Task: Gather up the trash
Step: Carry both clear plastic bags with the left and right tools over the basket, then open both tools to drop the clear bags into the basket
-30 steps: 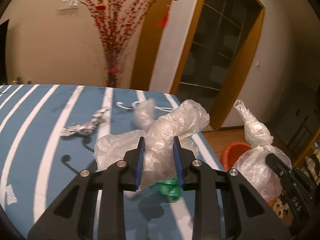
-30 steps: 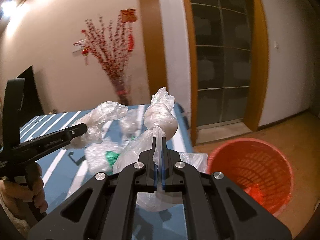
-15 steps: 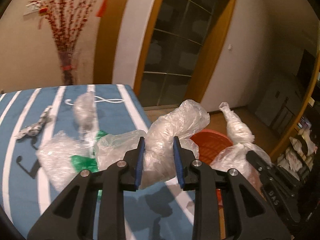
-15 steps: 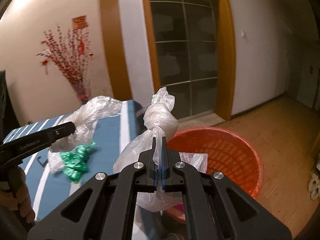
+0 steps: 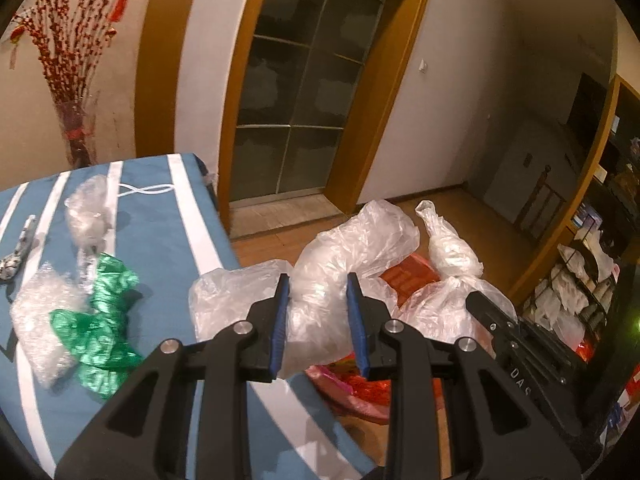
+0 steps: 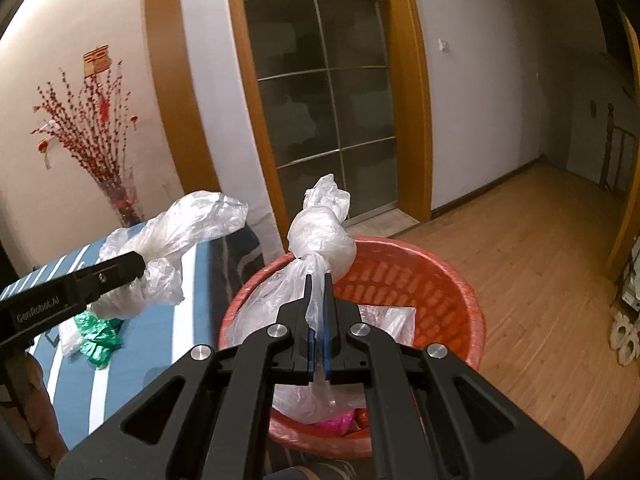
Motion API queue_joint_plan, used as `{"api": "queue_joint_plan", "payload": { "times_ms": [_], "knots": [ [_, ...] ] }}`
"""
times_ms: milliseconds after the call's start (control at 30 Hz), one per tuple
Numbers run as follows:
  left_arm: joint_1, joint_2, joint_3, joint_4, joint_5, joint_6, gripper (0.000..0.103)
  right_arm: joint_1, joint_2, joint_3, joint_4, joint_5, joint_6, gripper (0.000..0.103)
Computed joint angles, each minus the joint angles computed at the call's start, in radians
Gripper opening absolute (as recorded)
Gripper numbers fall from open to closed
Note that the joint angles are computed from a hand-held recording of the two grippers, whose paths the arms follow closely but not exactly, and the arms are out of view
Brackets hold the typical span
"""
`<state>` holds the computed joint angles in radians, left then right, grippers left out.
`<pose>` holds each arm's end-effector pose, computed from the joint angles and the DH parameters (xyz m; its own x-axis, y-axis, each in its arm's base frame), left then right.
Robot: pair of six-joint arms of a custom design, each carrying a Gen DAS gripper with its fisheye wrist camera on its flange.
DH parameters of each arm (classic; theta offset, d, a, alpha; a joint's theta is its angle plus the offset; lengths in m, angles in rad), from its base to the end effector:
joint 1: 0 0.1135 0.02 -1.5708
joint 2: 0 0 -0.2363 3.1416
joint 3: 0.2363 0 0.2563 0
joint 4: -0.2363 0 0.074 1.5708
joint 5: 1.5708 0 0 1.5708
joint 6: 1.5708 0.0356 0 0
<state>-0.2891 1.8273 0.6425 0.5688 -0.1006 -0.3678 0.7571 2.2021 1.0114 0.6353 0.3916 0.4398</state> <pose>0.3065 -0.0874 0.0706 -0.5905 -0.1976 -0.7825 -0.0077 0.9709 -0.2393 0.2990 0.2638 0.0388 -0.5167 0.0532 -0.8545 -0.1980 0.9636 0.1797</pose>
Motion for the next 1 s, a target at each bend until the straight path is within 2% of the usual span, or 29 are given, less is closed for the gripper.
{"api": "queue_joint_plan", "payload": {
  "times_ms": [400, 533, 600, 667, 733, 833, 1000],
  "knots": [
    [-0.048, 0.181, 0.178, -0.037, 0.026, -0.015, 0.029, -0.069, 0.011, -0.003, 0.0, -0.023, 0.034, 0.002],
    [-0.055, 0.237, 0.233, -0.06, 0.028, -0.014, 0.033, -0.095, 0.028, 0.013, -0.008, -0.042, 0.047, 0.003],
    [-0.053, 0.258, 0.254, -0.074, 0.03, -0.013, 0.041, -0.104, 0.038, 0.021, -0.017, -0.049, 0.052, 0.005],
    [-0.046, 0.275, 0.264, -0.079, 0.032, -0.01, 0.047, -0.105, 0.044, 0.03, -0.028, -0.048, 0.057, 0.012],
    [-0.043, 0.285, 0.263, -0.077, 0.029, -0.013, 0.051, -0.105, 0.046, 0.03, -0.029, -0.045, 0.061, 0.031],
    [-0.028, 0.285, 0.253, -0.076, 0.028, -0.017, 0.055, -0.098, 0.05, 0.03, -0.026, -0.032, 0.064, 0.043],
    [-0.008, 0.254, 0.196, -0.053, -0.009, -0.015, 0.068, -0.084, 0.045, 0.02, -0.016, -0.015, 0.059, 0.062]
  ]
}}
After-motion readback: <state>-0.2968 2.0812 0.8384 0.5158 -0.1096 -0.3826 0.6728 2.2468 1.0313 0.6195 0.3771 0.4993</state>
